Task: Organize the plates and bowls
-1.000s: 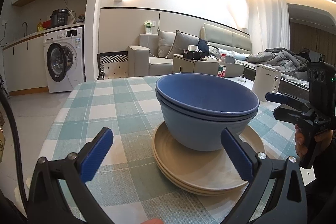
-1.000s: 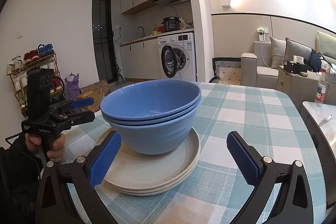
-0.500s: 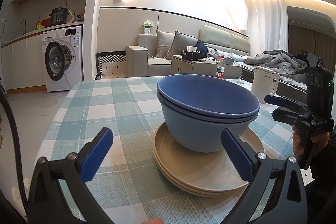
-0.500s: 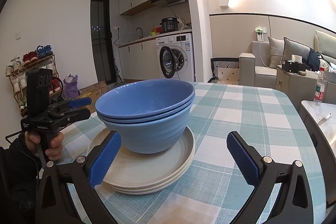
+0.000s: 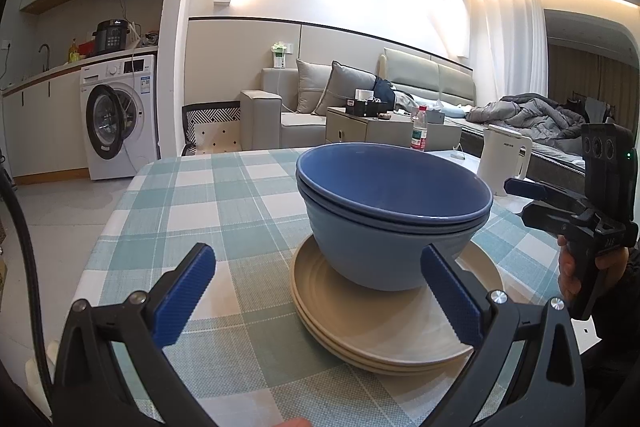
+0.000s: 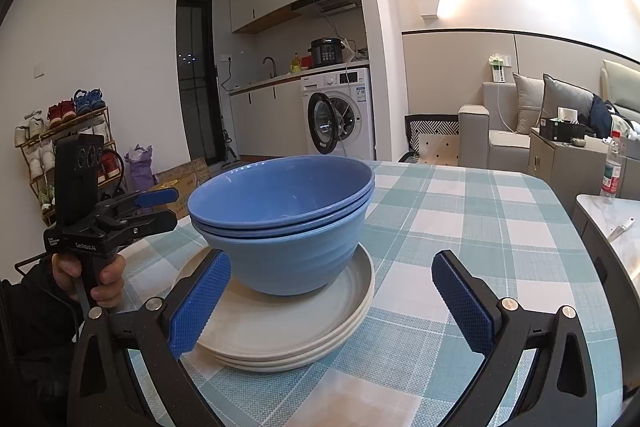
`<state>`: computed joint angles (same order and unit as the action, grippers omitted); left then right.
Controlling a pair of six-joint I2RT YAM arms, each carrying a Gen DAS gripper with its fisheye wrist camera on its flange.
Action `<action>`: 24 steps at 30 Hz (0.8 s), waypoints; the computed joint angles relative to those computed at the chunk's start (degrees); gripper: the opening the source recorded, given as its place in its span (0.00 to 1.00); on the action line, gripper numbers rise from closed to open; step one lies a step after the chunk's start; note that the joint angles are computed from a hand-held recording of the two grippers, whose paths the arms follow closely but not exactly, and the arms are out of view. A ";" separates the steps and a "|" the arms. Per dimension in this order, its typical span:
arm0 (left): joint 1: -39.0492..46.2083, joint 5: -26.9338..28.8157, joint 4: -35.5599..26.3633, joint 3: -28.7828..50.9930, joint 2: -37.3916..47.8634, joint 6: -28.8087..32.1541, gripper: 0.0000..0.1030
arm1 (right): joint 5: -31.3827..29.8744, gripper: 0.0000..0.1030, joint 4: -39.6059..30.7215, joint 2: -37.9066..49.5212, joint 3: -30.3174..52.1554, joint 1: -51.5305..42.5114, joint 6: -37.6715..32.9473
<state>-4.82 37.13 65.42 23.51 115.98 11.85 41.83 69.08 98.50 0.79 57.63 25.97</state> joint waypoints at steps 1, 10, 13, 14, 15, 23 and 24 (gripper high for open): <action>0.07 0.18 0.09 -0.03 0.02 -0.07 1.00 | -0.14 0.99 0.33 0.16 -0.04 -0.05 -0.10; -0.05 -0.06 -0.32 0.04 -0.21 0.08 1.00 | -0.56 0.99 2.10 1.15 -0.13 -0.22 -0.77; -0.06 0.01 -0.40 0.11 -0.17 0.03 1.00 | -0.53 0.99 1.85 0.97 -0.10 -0.09 -0.89; -0.03 0.00 -0.44 0.09 -0.19 0.03 1.00 | -0.36 0.99 1.51 0.67 -0.14 0.11 -0.80; -0.03 0.00 -0.44 0.09 -0.19 0.03 1.00 | -0.29 0.99 1.45 0.63 -0.16 0.14 -0.78; -0.04 -0.02 -0.27 0.03 -0.14 0.04 1.00 | -0.34 0.99 1.58 0.67 -0.19 0.14 -0.82; -0.04 -0.02 -0.27 0.03 -0.14 0.04 1.00 | -0.34 0.99 1.58 0.67 -0.19 0.14 -0.82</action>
